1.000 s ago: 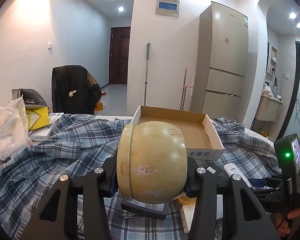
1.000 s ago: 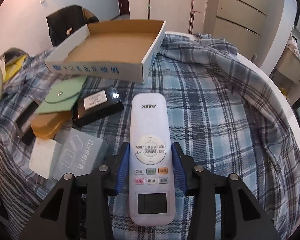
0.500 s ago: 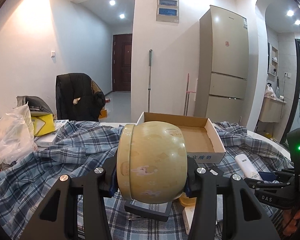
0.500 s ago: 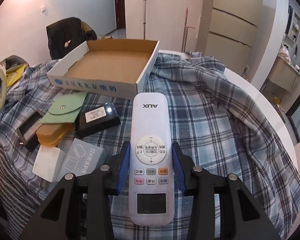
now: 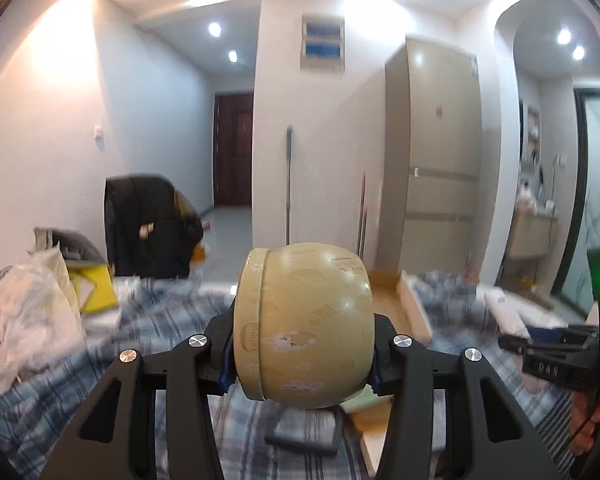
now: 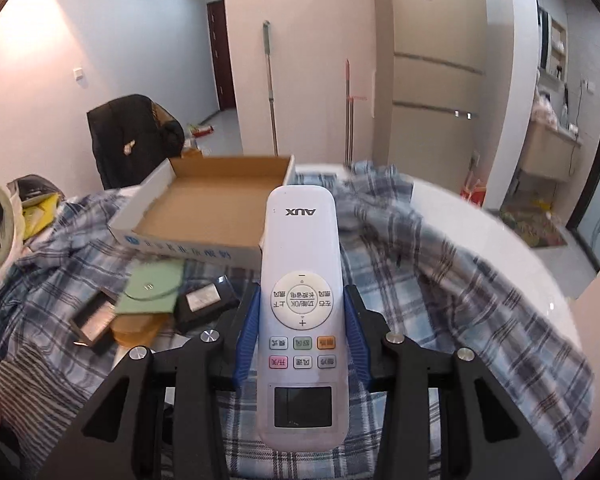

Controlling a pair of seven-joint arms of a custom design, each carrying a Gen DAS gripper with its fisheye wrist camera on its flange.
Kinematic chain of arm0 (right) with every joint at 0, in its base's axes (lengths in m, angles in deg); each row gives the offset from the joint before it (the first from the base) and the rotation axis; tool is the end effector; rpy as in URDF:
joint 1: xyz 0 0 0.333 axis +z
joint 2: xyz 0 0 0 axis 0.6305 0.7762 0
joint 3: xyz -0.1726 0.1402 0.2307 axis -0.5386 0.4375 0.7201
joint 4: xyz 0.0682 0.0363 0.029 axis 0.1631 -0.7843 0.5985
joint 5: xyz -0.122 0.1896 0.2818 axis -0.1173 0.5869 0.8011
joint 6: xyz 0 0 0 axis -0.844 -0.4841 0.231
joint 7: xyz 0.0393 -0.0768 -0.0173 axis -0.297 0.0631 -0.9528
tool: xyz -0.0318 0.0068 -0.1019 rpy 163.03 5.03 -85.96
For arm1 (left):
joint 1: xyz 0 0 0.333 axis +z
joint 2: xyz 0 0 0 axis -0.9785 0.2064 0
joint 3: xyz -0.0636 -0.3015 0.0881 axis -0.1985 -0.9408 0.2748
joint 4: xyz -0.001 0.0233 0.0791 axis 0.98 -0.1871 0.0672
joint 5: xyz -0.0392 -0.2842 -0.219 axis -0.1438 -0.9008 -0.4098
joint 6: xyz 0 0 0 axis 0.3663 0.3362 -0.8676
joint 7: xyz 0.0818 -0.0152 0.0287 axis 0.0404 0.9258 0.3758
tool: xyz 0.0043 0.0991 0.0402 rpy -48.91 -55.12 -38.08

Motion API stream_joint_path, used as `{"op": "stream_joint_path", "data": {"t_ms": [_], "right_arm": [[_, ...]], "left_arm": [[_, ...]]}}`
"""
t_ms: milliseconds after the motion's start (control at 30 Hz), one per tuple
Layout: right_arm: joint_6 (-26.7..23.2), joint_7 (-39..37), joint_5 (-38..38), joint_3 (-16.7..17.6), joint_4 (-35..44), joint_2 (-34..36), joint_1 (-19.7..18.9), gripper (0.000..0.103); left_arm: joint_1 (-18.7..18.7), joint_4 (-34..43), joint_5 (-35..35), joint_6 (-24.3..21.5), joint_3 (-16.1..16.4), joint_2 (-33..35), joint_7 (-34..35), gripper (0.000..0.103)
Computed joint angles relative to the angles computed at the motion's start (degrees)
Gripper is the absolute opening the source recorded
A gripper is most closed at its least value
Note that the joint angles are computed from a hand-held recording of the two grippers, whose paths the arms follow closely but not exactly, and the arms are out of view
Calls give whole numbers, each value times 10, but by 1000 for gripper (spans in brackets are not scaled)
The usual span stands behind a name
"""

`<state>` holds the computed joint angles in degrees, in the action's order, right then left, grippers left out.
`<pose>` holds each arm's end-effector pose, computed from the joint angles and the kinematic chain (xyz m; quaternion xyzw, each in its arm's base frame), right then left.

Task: Organize rigid objects
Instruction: 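Lower the jar into the cardboard box and open the left gripper while the right gripper carries the remote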

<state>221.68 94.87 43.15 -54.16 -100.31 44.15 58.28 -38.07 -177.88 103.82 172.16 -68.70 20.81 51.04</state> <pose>0.4850 0.2585 0.4985 -0.7435 0.5241 -0.2243 0.3496 0.3512 -0.3144 0.5209 -0.6420 0.4698 -0.3735 0.4772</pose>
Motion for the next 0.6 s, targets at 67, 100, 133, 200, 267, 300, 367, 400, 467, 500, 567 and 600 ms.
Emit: {"op": "stream_joint_path", "data": {"t_ms": [67, 100, 133, 200, 267, 300, 367, 400, 467, 500, 567, 600], "right_arm": [[0, 32, -43, 0, 3, -12, -3, 39], [2, 32, -44, 2, 5, -16, -4, 39], [3, 28, -40, 5, 8, -20, -5, 39], [2, 16, -29, 10, 22, -20, -6, 39], [-8, 20, -30, 14, 51, -10, -4, 39], [-13, 17, -24, 15, 68, -2, -1, 39], [-25, 8, -9, 15, 103, 13, 8, 39], [-29, 0, 6, 15, 121, 23, 13, 39], [-45, -38, 57, 20, 169, 51, 22, 39], [-51, -45, 69, 18, 187, 63, 28, 39], [-63, -9, 45, -4, 238, 97, 55, 39], [-67, 0, 37, -12, 262, 116, 66, 39]], "left_arm": [[8, 6, 10, -15, 11, -37, 0, 50], [10, 7, 14, -7, 22, -47, 2, 50], [11, 9, 18, 6, 32, -48, 7, 50], [15, 24, 23, 10, 43, -37, 30, 50], [30, 50, 20, 5, 45, -23, 43, 50], [43, 58, 15, 14, 47, -29, 34, 50], [95, 60, -1, 78, 57, -73, -12, 50], [126, 69, 3, 103, 60, -87, -27, 50], [175, 114, -3, 113, 46, -56, 20, 50], [198, 133, 0, 139, 35, -25, 41, 50], [257, 171, 6, 190, -9, 43, 79, 50], [292, 184, 1, 208, -38, 63, 85, 50]]}}
